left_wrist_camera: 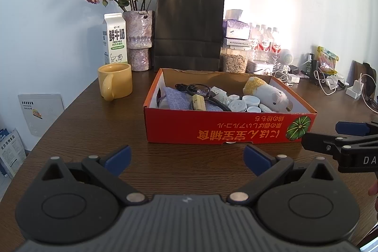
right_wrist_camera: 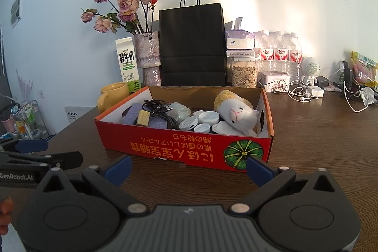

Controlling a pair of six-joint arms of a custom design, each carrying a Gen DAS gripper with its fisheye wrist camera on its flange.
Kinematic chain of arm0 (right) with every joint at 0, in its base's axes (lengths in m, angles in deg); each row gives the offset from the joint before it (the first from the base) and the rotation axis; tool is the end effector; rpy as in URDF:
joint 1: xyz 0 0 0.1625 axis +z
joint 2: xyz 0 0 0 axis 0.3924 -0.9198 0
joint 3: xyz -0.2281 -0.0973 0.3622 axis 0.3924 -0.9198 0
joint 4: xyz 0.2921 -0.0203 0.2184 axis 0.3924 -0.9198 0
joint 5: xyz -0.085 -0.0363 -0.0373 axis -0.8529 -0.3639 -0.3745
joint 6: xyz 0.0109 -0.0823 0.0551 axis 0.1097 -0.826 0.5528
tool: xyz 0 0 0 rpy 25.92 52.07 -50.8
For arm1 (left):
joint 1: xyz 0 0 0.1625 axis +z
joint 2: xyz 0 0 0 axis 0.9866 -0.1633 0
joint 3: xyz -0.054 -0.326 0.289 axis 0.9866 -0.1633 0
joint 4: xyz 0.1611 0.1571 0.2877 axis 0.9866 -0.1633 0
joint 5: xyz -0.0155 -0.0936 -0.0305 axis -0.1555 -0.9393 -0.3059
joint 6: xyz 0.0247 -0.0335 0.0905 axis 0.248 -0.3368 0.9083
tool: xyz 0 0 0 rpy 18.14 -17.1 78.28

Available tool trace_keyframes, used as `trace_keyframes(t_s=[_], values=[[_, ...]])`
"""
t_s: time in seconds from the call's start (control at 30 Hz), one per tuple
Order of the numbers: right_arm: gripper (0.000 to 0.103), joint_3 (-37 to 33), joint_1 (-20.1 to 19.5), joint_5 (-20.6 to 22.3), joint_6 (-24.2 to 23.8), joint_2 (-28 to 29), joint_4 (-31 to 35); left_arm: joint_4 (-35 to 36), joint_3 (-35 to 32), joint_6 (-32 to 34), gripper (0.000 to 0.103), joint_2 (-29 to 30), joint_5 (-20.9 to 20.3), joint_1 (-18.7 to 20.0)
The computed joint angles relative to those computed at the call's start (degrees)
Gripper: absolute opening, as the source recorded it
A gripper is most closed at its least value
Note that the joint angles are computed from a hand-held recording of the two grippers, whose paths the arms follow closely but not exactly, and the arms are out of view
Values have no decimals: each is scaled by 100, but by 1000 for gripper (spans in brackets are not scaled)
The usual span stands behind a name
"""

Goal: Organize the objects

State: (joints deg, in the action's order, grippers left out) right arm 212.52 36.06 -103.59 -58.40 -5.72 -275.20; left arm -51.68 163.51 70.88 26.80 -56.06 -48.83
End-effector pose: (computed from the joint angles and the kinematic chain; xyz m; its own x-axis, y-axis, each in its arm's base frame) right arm -0.0981 -0.5005 0.2441 -0.6997 -0.4502 0.5548 -0.7145 0.4474 -0.5379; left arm -0.2809 -0.4431 -0.1098 -0.7274 -0.1395 -0.6719 0.5516 0.4636 -0.6934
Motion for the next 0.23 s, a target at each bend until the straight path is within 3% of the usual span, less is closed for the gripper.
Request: trace_keyframes(t_s=[0.23], values=[[103, 21, 6, -8, -7, -5, -10, -109, 63, 5, 103, -17, -20, -15]])
